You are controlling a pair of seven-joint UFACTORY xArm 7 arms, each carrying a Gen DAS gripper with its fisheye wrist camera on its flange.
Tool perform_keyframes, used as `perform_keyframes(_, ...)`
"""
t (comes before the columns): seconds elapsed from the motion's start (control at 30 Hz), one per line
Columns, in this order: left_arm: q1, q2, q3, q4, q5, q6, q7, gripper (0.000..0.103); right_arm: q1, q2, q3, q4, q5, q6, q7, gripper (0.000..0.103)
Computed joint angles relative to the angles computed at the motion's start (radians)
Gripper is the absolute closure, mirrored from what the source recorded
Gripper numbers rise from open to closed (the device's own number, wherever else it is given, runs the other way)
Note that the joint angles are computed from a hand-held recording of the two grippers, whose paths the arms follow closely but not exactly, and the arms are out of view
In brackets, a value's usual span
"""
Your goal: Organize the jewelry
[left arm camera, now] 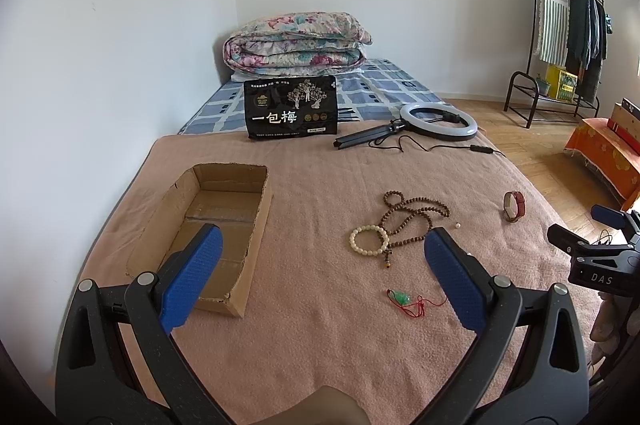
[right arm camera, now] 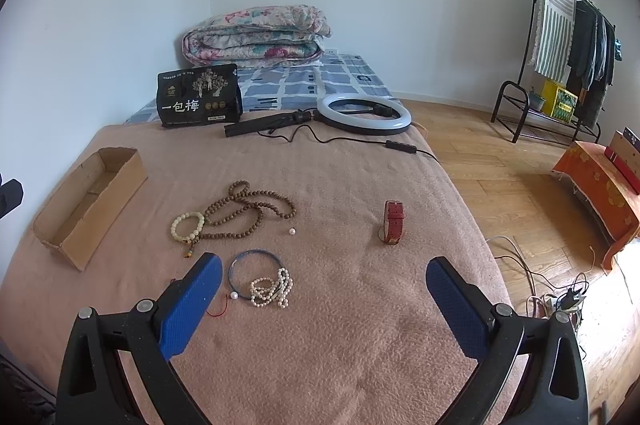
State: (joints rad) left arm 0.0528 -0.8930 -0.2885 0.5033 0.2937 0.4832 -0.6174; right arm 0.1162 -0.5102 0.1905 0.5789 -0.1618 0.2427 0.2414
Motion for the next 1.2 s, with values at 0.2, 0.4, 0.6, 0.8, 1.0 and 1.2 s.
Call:
perform_keyframes(0.2, -0.001, -0.001, 0.001, 0.000, 0.000, 0.001, 0.000, 0.000, -0.002, -0.001, 0.002, -0.001, -0.003, -0.001, 0.002, 0.000)
perform_keyframes(0.4, -0.002, -0.002, 0.002, 0.001, 0.000, 0.003, 0.000, 0.000, 0.002, -0.001, -0.002, -0.001, -0.001, 0.003, -0.002, 0.000)
perform_keyframes(0.6, -0.001, -0.002, 0.000, 0.000, 0.002, 0.001, -0.002, 0.000, 0.003, -0.001, -0.001, 0.001, -0.002, 0.009, -0.002, 0.000)
perform_keyframes(0.8, 0.000, -0.003, -0.003, -0.005, 0.003, -0.004, -0.005, 0.000, 0.001, -0.002, 0.002, 0.000, -0.003, 0.008, 0.002, 0.000)
perform_keyframes(1.0, 0.000, -0.004, -0.003, -0.003, 0.004, -0.001, -0.005, 0.000, 0.002, -0.001, 0.001, -0.001, -0.005, 0.008, 0.002, 0.000)
perform_keyframes(1.2, 0.000, -0.004, -0.003, -0.004, 0.005, -0.002, -0.005, 0.000, 0.007, -0.002, -0.002, -0.009, -0.002, 0.007, -0.002, 0.000)
